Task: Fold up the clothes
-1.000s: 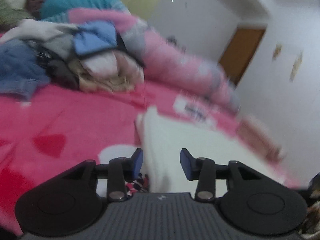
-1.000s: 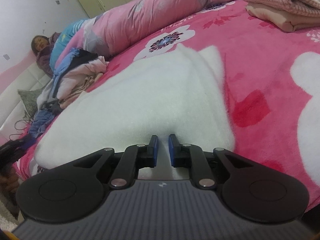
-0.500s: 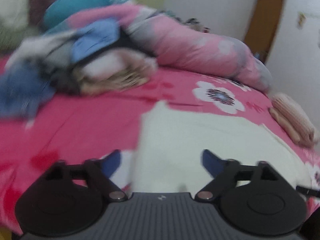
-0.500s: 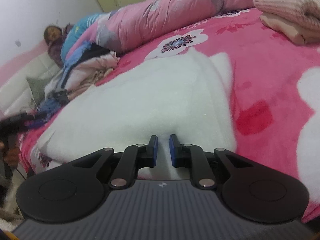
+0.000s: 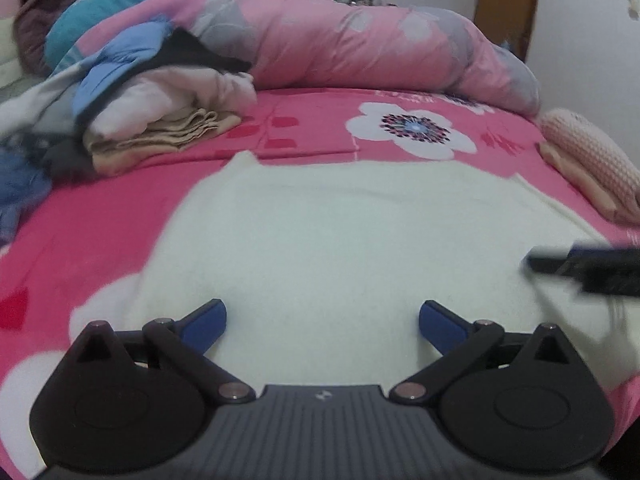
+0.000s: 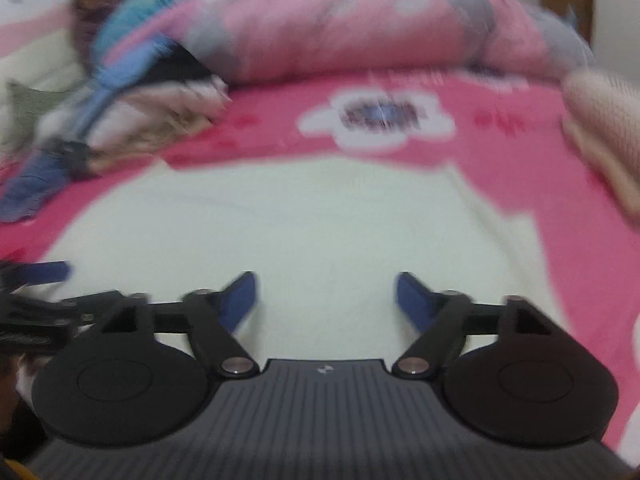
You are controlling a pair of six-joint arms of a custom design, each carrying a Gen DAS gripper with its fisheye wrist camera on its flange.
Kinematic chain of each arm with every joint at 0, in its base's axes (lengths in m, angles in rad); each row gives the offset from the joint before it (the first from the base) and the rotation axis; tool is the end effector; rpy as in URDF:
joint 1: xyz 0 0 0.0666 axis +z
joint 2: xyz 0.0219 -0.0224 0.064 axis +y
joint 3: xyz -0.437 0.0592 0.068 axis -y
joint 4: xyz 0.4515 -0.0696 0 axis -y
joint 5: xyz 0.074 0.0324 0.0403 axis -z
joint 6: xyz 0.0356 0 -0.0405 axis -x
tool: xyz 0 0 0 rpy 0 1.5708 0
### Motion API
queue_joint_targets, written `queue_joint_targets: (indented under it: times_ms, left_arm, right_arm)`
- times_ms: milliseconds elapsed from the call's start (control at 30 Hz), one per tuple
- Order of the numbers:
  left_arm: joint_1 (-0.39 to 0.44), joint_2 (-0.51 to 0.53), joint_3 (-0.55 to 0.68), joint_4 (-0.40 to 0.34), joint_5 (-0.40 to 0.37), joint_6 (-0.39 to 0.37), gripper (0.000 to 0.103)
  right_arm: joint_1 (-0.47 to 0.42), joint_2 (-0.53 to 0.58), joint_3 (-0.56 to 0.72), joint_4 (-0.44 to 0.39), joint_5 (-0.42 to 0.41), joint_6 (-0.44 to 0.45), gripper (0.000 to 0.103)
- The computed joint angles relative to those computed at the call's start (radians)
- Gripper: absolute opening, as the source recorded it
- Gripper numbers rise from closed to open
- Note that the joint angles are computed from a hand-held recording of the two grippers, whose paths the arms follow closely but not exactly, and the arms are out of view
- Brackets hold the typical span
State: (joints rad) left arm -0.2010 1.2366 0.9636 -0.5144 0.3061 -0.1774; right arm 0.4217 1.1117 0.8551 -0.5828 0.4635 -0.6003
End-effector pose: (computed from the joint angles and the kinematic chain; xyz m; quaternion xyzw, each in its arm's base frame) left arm 0.4423 -0.1015 0.3674 0.2290 0.8862 -0.1453 0.3756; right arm 0.3684 0.1474 0.3590 0.1629 0.8980 -0.0169 0.4085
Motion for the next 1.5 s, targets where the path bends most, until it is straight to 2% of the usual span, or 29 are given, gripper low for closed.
queue_joint_targets:
  times_ms: [67, 100, 200, 367, 533, 600, 667, 767, 867, 1067, 1200, 1267, 1333, 1500]
  left_arm:
    - [-0.006, 0.005, 0.006, -0.004, -0.016, 0.000, 0.103]
    - [-0.010, 0.009, 0.010, -0.007, -0.025, 0.000, 0.103]
    - [-0.021, 0.017, 0.025, -0.025, -0.057, 0.013, 0.103]
    - [-0.030, 0.017, 0.028, -0.031, -0.084, 0.028, 0.103]
    - [-0.035, 0.022, 0.038, -0.053, -0.100, 0.039, 0.103]
    - [-0.039, 0.025, 0.042, -0.059, -0.110, 0.040, 0.103]
    - [-0.042, 0.025, 0.043, -0.063, -0.117, 0.043, 0.103]
    - [-0.044, 0.025, 0.045, -0.069, -0.123, 0.045, 0.103]
    - [-0.047, 0.023, 0.044, -0.072, -0.131, 0.046, 0.103]
    - [-0.047, 0.027, 0.055, -0.093, -0.134, 0.053, 0.103]
    - [-0.047, 0.027, 0.056, -0.097, -0.138, 0.054, 0.103]
    - [-0.047, 0.027, 0.057, -0.099, -0.139, 0.055, 0.103]
    - [-0.048, 0.026, 0.057, -0.100, -0.141, 0.057, 0.103]
    - [-0.053, 0.025, 0.056, -0.098, -0.153, 0.060, 0.103]
  right_arm:
    - [0.019, 0.040, -0.004, 0.032, 0.044, 0.006, 0.101]
    - [0.026, 0.048, -0.002, 0.032, 0.056, -0.001, 0.102]
    - [0.024, 0.053, 0.014, 0.005, 0.050, -0.068, 0.102]
    - [0.019, 0.057, 0.024, -0.012, 0.032, -0.114, 0.102]
    - [0.013, 0.047, 0.058, -0.063, -0.001, -0.178, 0.102]
    - [0.035, 0.035, 0.057, -0.036, 0.051, -0.168, 0.102]
    - [0.055, 0.053, 0.072, -0.050, 0.110, -0.150, 0.102]
    - [0.046, 0.101, 0.081, -0.096, 0.093, -0.153, 0.102]
    - [0.067, 0.114, 0.052, -0.043, 0.169, -0.117, 0.102]
    - [0.063, 0.116, 0.068, -0.077, 0.160, -0.139, 0.102]
    - [0.077, 0.113, 0.051, -0.046, 0.194, -0.132, 0.102]
    - [0.076, 0.112, 0.064, -0.079, 0.193, -0.152, 0.102]
    - [0.085, 0.110, 0.072, -0.094, 0.233, -0.182, 0.102]
    - [0.078, 0.123, 0.074, -0.095, 0.198, -0.191, 0.102]
